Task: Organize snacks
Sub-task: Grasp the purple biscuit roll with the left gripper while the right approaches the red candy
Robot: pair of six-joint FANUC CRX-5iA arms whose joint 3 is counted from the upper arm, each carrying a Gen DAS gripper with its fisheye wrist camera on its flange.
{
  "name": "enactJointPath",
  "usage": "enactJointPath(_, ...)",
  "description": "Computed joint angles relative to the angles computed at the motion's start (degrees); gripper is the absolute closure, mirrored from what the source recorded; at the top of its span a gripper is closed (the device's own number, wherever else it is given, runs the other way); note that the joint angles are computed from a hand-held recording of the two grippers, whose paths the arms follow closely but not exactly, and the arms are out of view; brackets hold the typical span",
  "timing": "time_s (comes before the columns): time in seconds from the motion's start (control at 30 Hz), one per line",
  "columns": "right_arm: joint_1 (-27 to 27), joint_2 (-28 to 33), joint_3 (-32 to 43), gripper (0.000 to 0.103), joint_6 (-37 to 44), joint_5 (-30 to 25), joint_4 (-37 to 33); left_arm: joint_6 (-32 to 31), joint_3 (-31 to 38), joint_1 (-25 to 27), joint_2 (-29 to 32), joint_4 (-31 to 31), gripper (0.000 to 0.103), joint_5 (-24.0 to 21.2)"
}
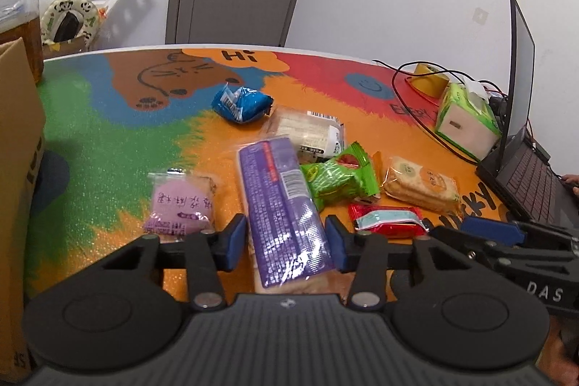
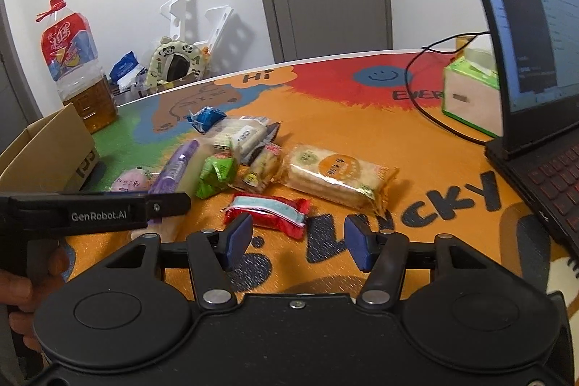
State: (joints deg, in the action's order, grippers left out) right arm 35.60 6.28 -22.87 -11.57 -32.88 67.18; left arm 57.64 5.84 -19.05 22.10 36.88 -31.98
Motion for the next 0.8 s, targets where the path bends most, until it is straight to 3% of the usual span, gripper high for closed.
enactJointPath(0.07, -0.3, 0.8, 0.8, 0.047, 0.5, 0.5, -0.2, 0.9, 0.1, 0.1, -0.1, -0.8, 0.067, 0.1)
enactJointPath(0.27, -1.7, 2.7, 2.6, 0.047, 0.3, 3.1, 2.0, 0.8, -1.7, 0.9, -1.5, 0.5, 0.071, -0.5)
enactJointPath(0.43, -5.6, 3.0, 1.2, 0.046, -8.1, 10.2, 12.8, 2.3, -3.1, 1.5, -2.8, 0.2, 0.071, -0.5)
enactJointPath(0.73, -3.7, 3.0, 1.0, 0.047, -1.5, 11.5, 4.1, 4.1, -6.5, 2.0, -6.3, -2.2, 0.071, -0.3)
enactJointPath(0.8, -3.1, 2.8, 0.1, 0.048, -2.1, 10.2, 6.7, 4.0, -7.6, 1.9, -7.2, -2.5, 0.071, 0.3)
